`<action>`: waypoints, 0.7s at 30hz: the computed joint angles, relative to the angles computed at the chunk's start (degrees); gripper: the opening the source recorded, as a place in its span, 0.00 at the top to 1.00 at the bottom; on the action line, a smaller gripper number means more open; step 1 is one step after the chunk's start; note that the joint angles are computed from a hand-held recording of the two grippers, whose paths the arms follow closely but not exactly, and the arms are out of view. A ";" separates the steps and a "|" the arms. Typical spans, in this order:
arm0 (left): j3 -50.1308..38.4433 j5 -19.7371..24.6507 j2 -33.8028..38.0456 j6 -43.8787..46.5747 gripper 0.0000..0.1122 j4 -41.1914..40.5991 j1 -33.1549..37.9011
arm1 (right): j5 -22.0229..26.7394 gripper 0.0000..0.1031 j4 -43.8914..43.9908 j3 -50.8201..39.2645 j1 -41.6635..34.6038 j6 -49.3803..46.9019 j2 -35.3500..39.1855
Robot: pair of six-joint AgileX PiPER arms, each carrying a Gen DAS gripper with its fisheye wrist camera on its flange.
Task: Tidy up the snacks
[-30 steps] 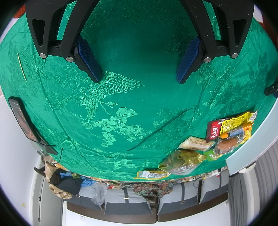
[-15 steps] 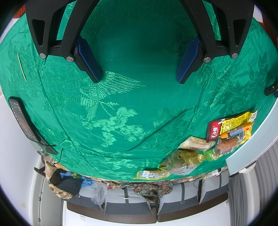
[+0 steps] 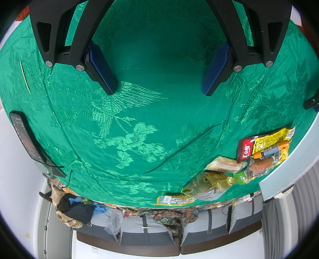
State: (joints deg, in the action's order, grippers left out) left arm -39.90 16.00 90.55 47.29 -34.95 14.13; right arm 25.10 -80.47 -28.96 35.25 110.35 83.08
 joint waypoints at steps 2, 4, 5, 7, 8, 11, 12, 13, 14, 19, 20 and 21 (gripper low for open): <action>-3.26 5.61 -0.25 -0.16 0.12 -0.70 0.69 | -0.04 0.12 -0.02 -0.01 -0.07 -0.02 0.00; -6.90 11.41 -1.66 4.75 0.12 -6.96 1.17 | -0.04 0.12 -0.02 -0.01 -0.07 -0.02 0.00; -9.30 13.48 -1.67 4.50 0.12 -7.29 0.26 | -0.08 0.12 -0.03 -0.03 -0.10 -0.03 0.01; -16.51 18.05 0.50 0.67 0.12 -4.18 -3.42 | -0.08 0.12 -0.03 -0.03 -0.10 -0.03 0.01; -21.81 21.40 3.23 -2.26 0.12 -1.24 -6.07 | -0.08 0.12 -0.03 -0.03 -0.10 -0.03 0.01; -34.36 27.88 11.60 -9.58 0.12 6.45 -12.23 | -0.07 0.12 0.00 -0.04 -0.09 -0.05 0.03; -37.78 28.67 14.32 -12.47 0.12 10.15 -14.47 | -0.04 0.12 0.00 -0.03 -0.05 -0.02 0.02; -39.88 29.13 16.07 -14.84 0.14 13.32 -16.12 | -0.04 0.12 0.00 -0.03 -0.05 -0.02 0.02; -43.03 30.15 18.83 -17.93 0.22 17.75 -18.16 | -0.04 0.12 0.00 -0.03 -0.05 -0.02 0.02; -50.85 36.20 26.00 -20.52 0.66 20.03 -19.45 | -0.05 0.12 -0.04 0.01 -0.03 0.03 -0.03; -52.51 37.95 27.02 -21.44 0.84 19.33 -18.72 | -0.05 0.12 -0.04 0.01 -0.03 0.03 -0.03; -52.85 38.47 27.30 -21.82 0.85 18.30 -18.16 | -0.05 0.12 -0.04 0.01 -0.03 0.03 -0.03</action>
